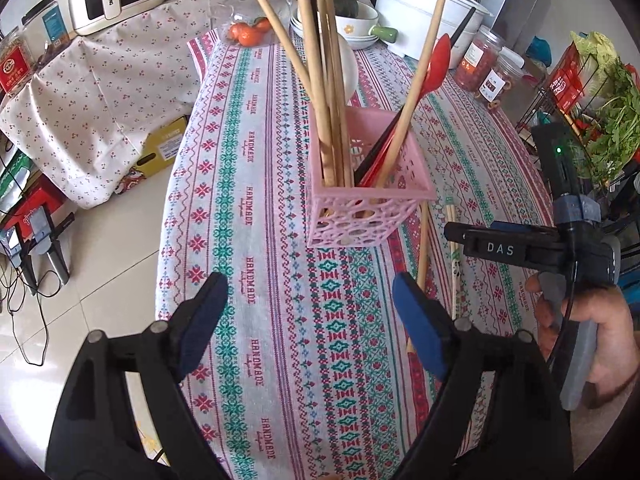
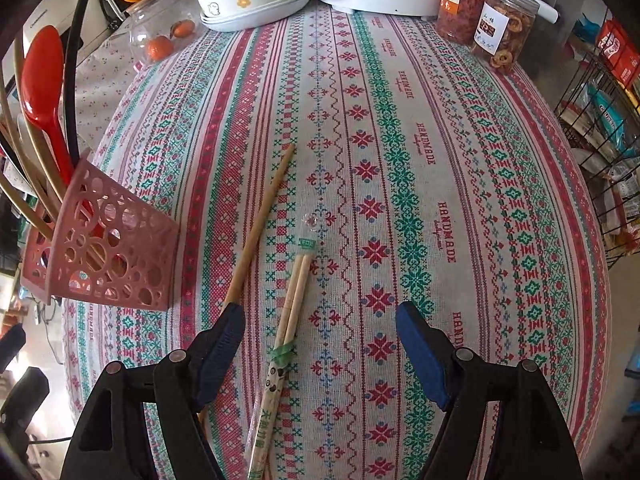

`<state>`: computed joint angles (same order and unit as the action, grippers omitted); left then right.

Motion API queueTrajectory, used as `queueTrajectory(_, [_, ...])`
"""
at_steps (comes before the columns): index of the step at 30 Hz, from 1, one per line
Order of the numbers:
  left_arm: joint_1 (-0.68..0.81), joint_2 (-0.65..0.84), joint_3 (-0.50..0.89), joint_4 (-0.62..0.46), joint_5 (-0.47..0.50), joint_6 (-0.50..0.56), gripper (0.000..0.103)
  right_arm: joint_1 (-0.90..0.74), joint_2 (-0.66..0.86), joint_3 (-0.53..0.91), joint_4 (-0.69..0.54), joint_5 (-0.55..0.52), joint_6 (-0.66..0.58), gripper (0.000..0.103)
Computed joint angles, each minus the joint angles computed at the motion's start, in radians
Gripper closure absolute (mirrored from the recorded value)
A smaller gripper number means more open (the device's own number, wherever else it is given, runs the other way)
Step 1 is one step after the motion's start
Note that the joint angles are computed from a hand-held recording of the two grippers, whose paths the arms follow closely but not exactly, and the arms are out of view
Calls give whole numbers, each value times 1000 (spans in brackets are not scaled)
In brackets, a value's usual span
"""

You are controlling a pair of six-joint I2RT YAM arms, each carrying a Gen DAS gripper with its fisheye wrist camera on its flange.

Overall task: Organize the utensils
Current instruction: 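Grasp the plastic-wrapped chopsticks with the right tool while the left tool grasps a bamboo chopstick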

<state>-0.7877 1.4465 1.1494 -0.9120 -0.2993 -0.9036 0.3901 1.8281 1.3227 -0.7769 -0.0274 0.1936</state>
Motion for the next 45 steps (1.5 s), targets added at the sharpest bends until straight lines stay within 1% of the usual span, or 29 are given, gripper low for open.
queueTrajectory(5, [-5,4,1,3,6,5,19,9,41,2,7,9,-8,26])
queueTrajectory(10, [-15,15,9,5,10,11,19,47,34,-27,36,87,-30,33])
queueTrajectory(12, [-21,21,13,6,13,16,19,55,21,-48,53,91,-43,42])
queueTrajectory(13, [-24,26,17,6,13,18,19,59,15,-55,55,89,-47,45])
queueTrajectory(15, [-37,41,31,5,9,22,19,65,-4,-75,58,86,-63,56])
queueTrajectory(16, [-45,51,39,4,4,25,19,66,-7,-76,57,82,-75,59])
queueTrajectory(18, [-64,74,59,2,-8,37,19,63,-28,-99,66,71,-97,72])
queueTrajectory(19, [-76,89,72,2,-13,46,19,59,-40,-113,70,64,-111,76])
queueTrajectory(20, [-88,104,87,0,-19,55,19,52,-51,-124,72,56,-123,85])
queueTrajectory(21, [-101,121,104,-5,-25,64,19,34,-105,-175,66,37,-139,89])
queueTrajectory(24, [-134,172,158,-8,-40,99,19,-21,-123,-178,35,-22,-161,98])
queueTrajectory(26, [-152,221,207,-13,-48,120,19,-71,-150,-197,30,-53,-185,98])
queueTrajectory(28, [-165,295,280,-32,-45,155,25,-126,-180,-209,25,-67,-214,98])
queueTrajectory(30, [-164,384,373,-53,-29,193,43,-190,-192,-192,4,-93,-249,98])
queueTrajectory(31, [-158,433,428,-70,-21,213,47,-222,-200,-187,-7,-108,-266,98])
queueTrajectory(33, [-140,542,556,-117,-8,243,67,-289,-205,-170,-31,-138,-308,98])
queueTrajectory(35, [-106,660,702,-176,18,256,76,-336,-210,-151,-59,-165,-333,98])
queueTrajectory(37, [-69,781,866,-252,34,244,76,-380,-205,-126,-89,-194,-359,98])
queueTrajectory(39, [-34,872,1000,-316,39,225,76,-426,-207,-104,-122,-224,-395,98])
queueTrajectory(42, [5,980,1174,-397,50,193,76,-469,-198,-66,-149,-270,-422,98])
queueTrajectory(45, [25,1063,1300,-456,54,170,76,-488,-186,-37,-166,-311,-427,98])
